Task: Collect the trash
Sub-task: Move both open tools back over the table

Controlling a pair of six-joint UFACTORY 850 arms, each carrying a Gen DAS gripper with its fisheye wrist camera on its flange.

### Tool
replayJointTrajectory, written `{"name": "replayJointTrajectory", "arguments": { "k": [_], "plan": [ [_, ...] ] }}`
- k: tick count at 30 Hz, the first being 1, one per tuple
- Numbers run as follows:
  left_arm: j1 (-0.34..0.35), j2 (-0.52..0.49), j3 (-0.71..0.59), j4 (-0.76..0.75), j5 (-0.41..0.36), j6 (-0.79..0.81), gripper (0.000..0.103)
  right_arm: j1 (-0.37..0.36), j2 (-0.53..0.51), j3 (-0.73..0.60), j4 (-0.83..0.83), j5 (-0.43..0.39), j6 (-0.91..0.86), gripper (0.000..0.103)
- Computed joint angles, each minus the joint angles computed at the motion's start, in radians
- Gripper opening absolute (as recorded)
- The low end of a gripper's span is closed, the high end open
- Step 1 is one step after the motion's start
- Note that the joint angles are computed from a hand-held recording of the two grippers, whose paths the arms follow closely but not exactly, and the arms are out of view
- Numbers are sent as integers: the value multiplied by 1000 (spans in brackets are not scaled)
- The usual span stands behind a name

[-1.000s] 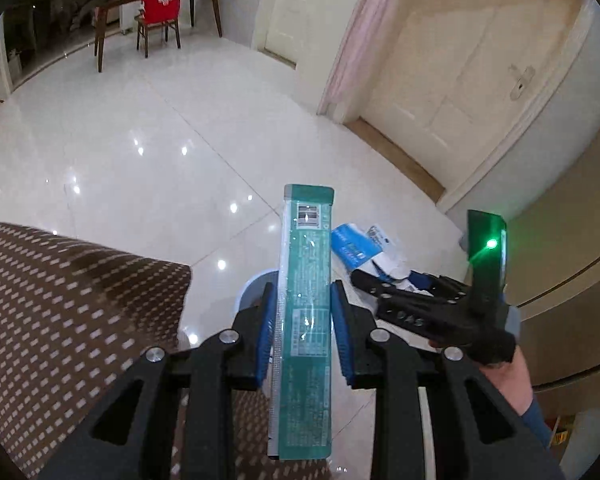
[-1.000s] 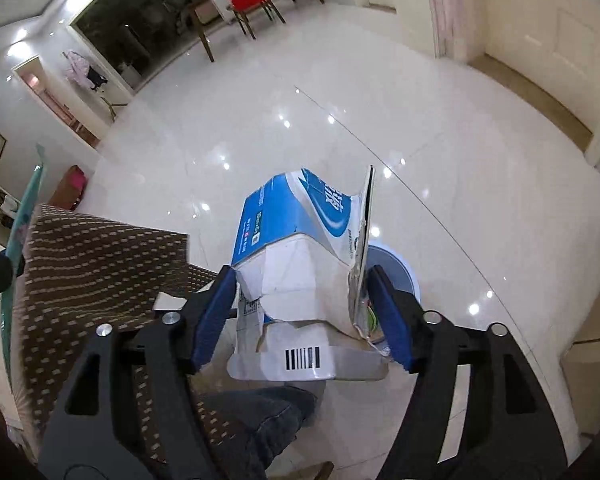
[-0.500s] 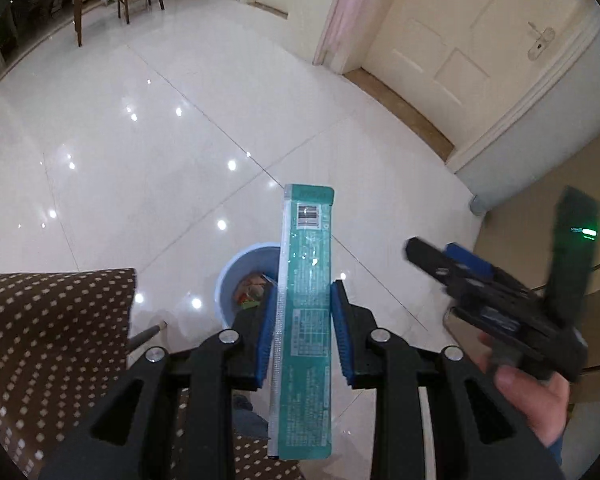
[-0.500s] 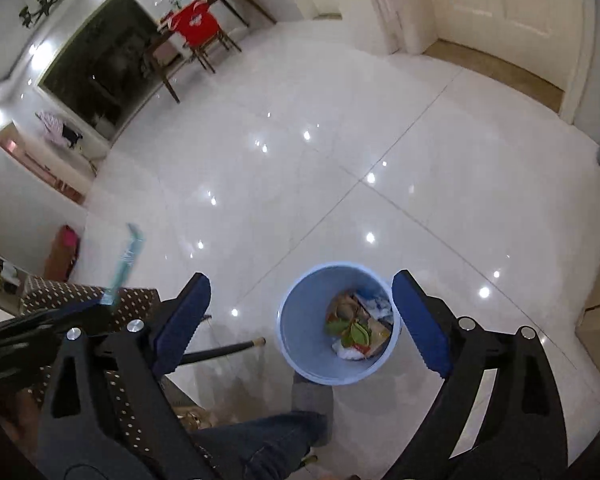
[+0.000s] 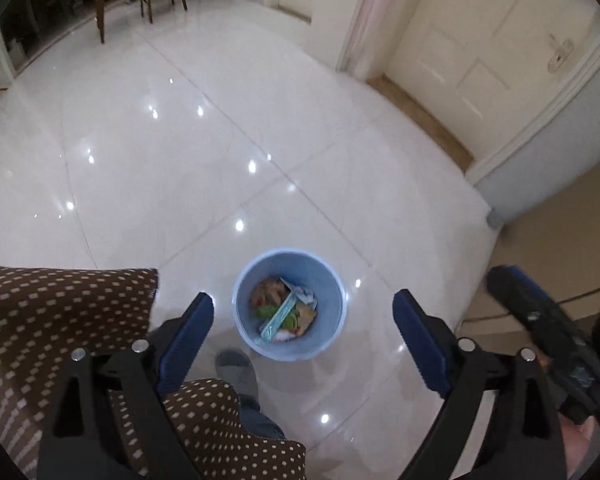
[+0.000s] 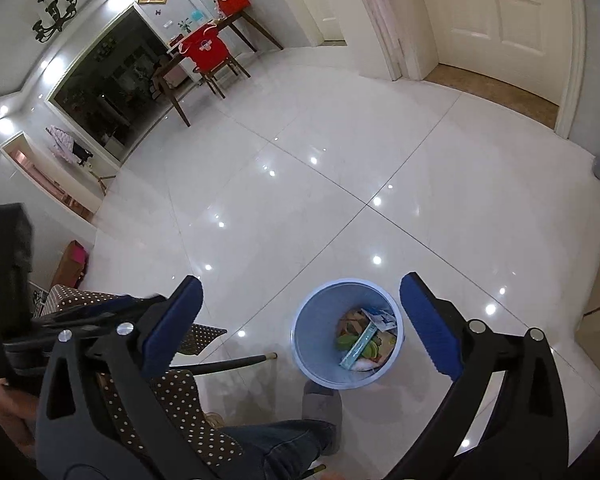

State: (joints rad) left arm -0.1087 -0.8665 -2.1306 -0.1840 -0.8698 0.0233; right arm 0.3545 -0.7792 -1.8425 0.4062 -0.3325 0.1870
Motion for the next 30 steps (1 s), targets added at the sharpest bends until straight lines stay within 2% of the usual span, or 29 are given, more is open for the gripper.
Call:
{"name": "replayJointTrajectory", "arguments": {
  "k": [4, 10, 21, 30],
  "plan": [
    [16, 129, 150, -27, 101, 22, 91, 20, 21, 4, -110, 1, 97, 97],
    [37, 304, 342, -89, 205, 88, 91, 65, 80, 30, -211, 23, 165, 97],
    [102, 567, 621, -168, 337, 206, 92, 153, 111, -30, -298, -2, 176, 97],
    [209, 748, 815, -227, 419, 281, 92, 252, 69, -153, -317, -54, 117, 97]
  ]
}}
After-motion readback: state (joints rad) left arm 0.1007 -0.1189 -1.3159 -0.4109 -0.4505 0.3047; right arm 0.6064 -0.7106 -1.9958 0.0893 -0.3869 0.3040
